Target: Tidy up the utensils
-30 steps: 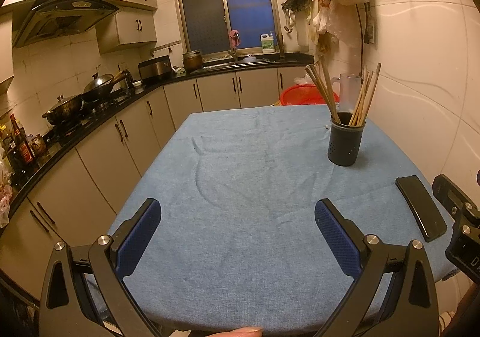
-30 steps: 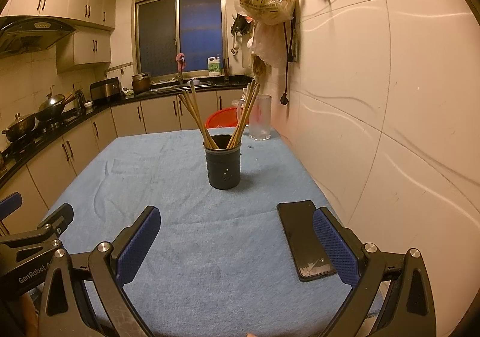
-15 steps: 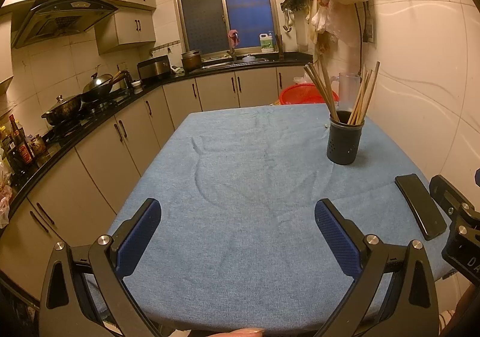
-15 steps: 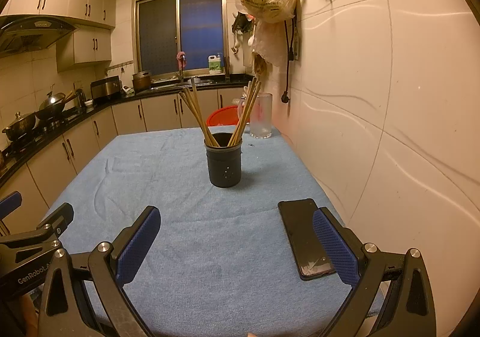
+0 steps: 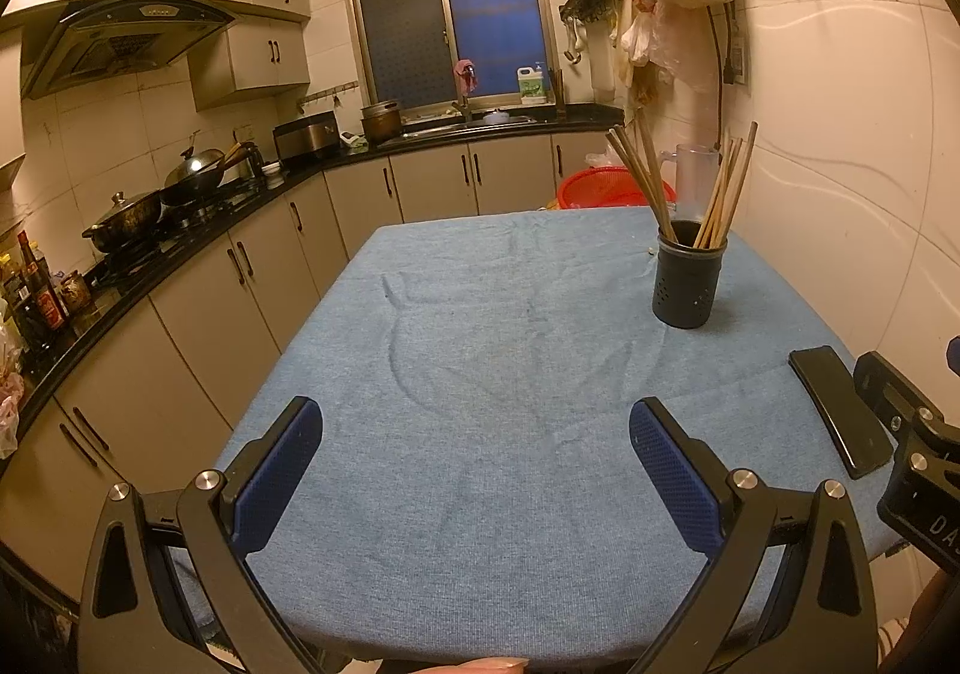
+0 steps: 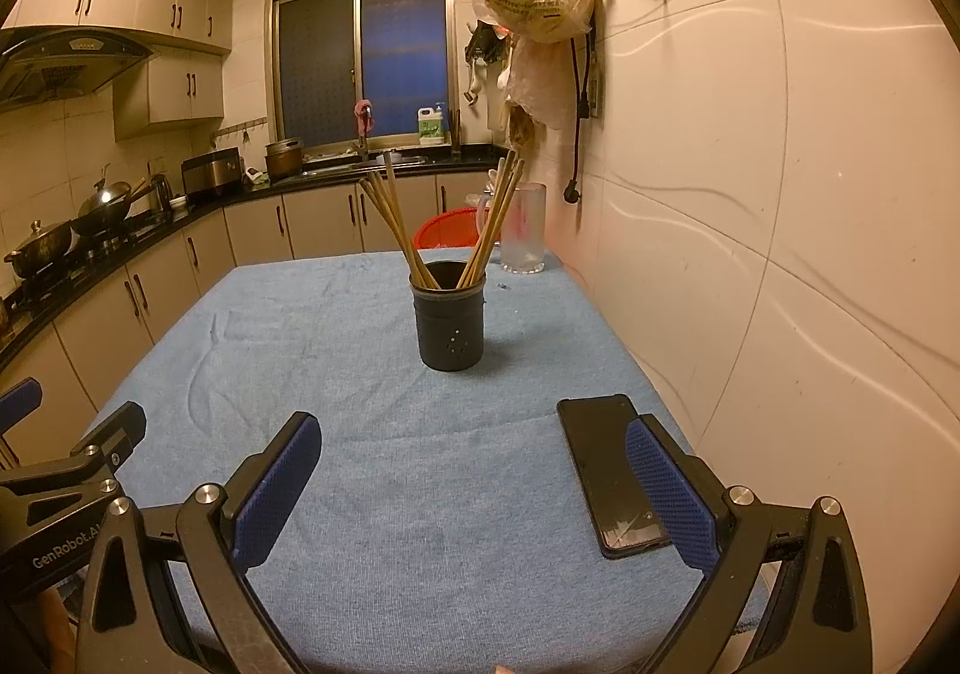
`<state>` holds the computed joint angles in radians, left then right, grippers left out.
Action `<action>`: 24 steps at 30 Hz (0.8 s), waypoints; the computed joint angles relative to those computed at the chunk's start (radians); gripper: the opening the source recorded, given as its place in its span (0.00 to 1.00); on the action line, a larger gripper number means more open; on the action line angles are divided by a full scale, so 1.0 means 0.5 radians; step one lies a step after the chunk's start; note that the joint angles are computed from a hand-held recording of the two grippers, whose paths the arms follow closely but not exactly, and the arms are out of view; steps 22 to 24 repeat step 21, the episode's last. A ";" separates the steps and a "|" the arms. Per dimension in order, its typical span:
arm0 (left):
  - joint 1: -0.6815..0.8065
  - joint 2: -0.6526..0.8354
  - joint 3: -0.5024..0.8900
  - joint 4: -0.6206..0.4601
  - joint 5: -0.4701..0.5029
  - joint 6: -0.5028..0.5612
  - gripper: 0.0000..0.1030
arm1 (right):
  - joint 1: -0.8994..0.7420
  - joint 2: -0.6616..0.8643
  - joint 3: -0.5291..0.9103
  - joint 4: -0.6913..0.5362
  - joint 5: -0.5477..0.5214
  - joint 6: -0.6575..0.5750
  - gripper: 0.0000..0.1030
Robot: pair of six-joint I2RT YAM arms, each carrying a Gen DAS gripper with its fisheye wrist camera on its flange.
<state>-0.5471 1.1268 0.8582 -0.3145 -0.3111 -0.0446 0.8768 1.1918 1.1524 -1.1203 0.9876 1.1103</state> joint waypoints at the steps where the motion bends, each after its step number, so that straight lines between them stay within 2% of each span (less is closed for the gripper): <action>1: 0.003 -0.002 -0.005 0.003 0.006 0.005 0.99 | -0.002 0.000 0.002 0.001 -0.001 -0.005 1.00; 15: 0.018 -0.027 -0.028 0.004 0.039 0.026 0.99 | -0.007 -0.002 -0.009 0.020 -0.007 -0.019 1.00; 21: 0.244 0.072 0.063 -0.082 0.184 -0.005 0.99 | -0.073 -0.035 -0.090 0.173 -0.085 -0.132 1.00; 24: 0.244 0.072 0.063 -0.082 0.184 -0.005 0.99 | -0.073 -0.035 -0.090 0.173 -0.085 -0.132 1.00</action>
